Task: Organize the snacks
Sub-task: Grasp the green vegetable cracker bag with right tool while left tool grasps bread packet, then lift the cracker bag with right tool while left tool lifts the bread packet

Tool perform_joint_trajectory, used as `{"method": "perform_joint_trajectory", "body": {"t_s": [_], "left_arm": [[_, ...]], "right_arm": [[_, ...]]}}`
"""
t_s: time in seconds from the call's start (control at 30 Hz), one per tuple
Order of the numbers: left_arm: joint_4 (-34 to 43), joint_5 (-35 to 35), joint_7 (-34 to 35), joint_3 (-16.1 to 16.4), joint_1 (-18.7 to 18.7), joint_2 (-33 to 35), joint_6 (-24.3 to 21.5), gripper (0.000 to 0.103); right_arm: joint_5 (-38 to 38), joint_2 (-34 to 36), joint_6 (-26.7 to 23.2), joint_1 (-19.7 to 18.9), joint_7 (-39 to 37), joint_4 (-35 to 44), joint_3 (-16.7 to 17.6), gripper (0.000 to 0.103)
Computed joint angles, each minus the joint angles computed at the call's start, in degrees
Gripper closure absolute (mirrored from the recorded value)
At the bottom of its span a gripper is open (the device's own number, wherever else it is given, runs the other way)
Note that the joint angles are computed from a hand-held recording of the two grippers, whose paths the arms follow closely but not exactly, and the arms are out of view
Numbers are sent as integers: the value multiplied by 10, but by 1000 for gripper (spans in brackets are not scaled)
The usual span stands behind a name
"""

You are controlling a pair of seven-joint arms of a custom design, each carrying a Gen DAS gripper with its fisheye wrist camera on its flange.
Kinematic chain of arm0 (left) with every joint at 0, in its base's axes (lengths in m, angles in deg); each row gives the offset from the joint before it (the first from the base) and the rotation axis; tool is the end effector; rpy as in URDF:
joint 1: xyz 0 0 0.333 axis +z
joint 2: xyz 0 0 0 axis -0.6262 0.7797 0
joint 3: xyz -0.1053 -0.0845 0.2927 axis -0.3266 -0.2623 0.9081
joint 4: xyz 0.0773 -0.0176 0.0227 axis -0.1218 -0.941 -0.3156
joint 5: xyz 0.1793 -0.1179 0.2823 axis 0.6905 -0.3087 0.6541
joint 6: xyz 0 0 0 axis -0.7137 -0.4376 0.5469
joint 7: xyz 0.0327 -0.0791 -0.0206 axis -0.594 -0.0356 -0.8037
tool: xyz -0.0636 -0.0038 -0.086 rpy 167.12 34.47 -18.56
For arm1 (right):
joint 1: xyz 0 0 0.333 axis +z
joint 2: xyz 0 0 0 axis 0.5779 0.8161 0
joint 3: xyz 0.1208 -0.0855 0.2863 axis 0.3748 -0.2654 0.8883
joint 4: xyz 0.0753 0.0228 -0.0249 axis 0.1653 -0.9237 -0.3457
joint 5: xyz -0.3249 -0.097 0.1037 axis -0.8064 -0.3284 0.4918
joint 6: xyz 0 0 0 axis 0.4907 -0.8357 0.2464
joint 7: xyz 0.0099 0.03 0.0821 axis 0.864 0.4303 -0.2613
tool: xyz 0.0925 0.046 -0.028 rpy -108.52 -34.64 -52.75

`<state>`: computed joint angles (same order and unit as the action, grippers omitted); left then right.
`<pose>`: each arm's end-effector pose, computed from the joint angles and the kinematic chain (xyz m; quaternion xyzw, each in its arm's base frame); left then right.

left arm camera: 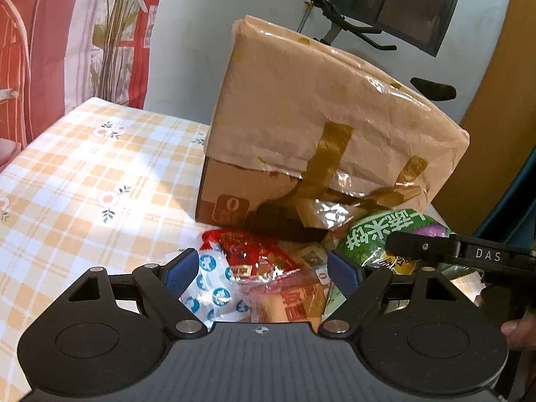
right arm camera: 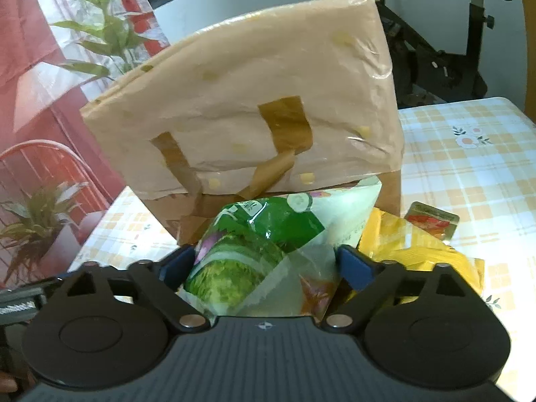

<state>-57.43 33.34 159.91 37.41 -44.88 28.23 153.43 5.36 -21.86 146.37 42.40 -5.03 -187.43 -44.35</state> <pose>0.5516 -0.1212 0.5131 -0.6224 0.6451 -0.4027 0.1851 0.5863 0.0829 0.5452 -0.6370 0.6333 -0.1246 0.4216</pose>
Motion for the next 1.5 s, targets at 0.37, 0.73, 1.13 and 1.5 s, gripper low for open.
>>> {"method": "perform_joint_trajectory", "body": {"t_s": [0.37,0.73,1.13,1.5], "left_arm": [[-11,-3,13,-3,-10,-1,-33,18],[0,107,-81,10,-25,39,-18,17],[25,74,-67,-23,3,69,-20,10],[20,-40,68,-55,27,60,-10,25]], "right_arm": [[61,-38,33,22,-87,-36,-9,26],[66,-41,34,28,-110,-42,-21,28],[44,-39,22,23,-92,-40,-24,26],[7,-40,15,21,-64,-41,-24,25]]}}
